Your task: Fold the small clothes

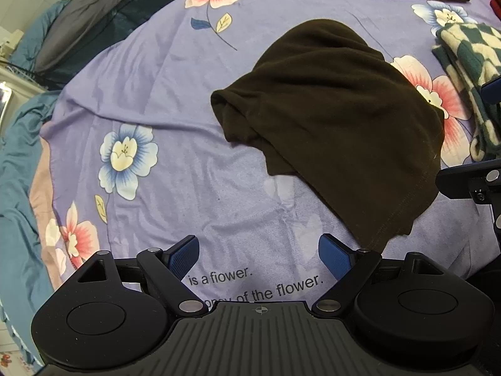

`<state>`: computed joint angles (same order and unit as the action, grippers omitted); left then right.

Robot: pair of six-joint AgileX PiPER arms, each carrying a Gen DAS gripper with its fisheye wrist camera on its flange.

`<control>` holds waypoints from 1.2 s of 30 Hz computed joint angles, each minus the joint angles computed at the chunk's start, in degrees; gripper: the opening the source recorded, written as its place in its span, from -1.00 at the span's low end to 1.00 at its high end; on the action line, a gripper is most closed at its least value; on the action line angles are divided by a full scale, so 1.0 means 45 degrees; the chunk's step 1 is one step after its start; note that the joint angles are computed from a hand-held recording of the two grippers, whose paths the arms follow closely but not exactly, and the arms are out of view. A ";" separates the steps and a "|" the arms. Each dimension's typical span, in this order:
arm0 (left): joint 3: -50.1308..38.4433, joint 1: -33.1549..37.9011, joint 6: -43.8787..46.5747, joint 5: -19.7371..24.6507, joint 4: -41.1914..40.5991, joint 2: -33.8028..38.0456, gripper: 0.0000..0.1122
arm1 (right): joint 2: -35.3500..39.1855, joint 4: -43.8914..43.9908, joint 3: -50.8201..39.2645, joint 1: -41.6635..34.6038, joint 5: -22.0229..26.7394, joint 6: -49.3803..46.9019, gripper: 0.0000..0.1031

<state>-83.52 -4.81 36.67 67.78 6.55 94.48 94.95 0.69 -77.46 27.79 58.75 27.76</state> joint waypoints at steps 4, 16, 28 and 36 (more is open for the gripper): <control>-0.0158 -0.0026 0.0029 0.0289 -0.0086 0.0094 0.84 | -0.0029 0.0009 0.0038 -0.0014 -0.0022 0.0016 0.95; 0.0080 -0.0072 -0.0122 -0.0047 0.0017 0.0074 0.84 | 0.0156 0.0141 -0.0274 -0.0073 0.0493 0.0048 0.96; 0.0197 -0.0074 -0.0090 -0.0311 0.0067 0.0079 0.84 | 0.0127 0.1032 -0.0085 -0.0407 0.0168 -0.0456 0.96; 0.0403 -0.0111 -0.0314 -0.0618 0.0468 0.0115 0.84 | 0.0143 0.0930 -0.0063 -0.0384 0.0054 -0.0352 0.96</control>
<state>-81.70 -5.31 35.25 65.00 8.65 95.00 95.59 4.88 -77.74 26.06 59.00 26.18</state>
